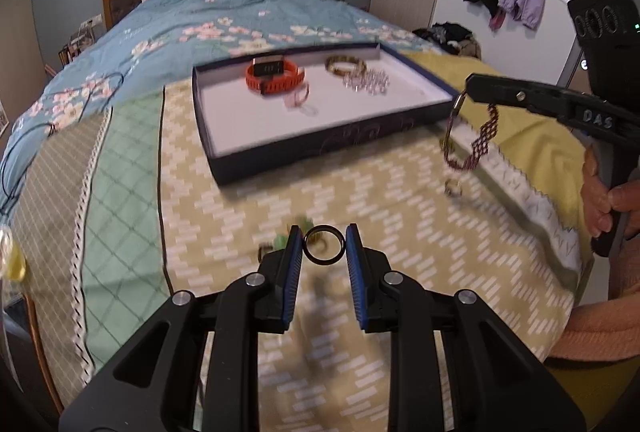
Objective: Organize jewelry
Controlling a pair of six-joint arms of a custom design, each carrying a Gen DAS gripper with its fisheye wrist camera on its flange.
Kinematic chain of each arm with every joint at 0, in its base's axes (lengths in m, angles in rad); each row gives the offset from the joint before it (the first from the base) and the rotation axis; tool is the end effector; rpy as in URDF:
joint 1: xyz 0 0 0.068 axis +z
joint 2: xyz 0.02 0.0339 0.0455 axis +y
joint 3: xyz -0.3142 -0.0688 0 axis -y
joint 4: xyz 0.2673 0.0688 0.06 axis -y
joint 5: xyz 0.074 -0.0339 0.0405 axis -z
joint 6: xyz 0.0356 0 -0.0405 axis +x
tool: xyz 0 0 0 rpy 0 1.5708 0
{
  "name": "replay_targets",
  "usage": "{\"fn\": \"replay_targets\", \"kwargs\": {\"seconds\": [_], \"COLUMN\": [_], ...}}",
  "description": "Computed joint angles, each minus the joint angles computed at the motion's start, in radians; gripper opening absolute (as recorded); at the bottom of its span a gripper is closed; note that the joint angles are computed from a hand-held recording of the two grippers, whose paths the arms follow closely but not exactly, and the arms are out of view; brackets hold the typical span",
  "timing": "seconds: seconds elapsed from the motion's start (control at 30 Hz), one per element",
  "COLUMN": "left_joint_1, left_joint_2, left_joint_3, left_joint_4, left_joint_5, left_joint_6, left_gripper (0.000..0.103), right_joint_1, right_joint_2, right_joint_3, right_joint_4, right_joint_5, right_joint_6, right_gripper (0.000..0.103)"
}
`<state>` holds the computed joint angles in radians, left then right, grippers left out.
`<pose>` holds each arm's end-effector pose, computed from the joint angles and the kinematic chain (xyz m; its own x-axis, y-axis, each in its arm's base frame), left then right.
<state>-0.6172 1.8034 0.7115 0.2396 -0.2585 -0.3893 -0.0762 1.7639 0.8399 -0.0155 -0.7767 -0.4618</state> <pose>0.2827 -0.1895 0.1280 -0.7283 0.0669 -0.6820 0.1577 0.9849 -0.0718 0.3488 -0.0016 0.1645 -0.5610 -0.2759 -0.7805 -0.6793 0.6922 0.2436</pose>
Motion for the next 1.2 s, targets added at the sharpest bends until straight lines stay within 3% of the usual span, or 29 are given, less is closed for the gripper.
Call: {"fn": "replay_targets", "kwargs": {"seconds": [0.4, 1.2], "left_joint_1": [0.058, 0.144], "left_joint_2": [0.001, 0.273], "left_joint_3": [0.127, 0.481], "left_joint_4": [-0.037, -0.217], "left_joint_5": [0.023, 0.103], "left_joint_6": [0.103, 0.162], "left_gripper": [0.022, 0.022], "right_joint_1": [0.014, 0.084], "right_joint_2": [0.077, 0.314], "right_joint_3": [0.147, 0.422], "right_joint_4": [0.024, -0.072], "right_joint_5": [0.018, 0.089], "right_joint_6": [0.102, 0.199], "right_gripper": [0.004, 0.004]}}
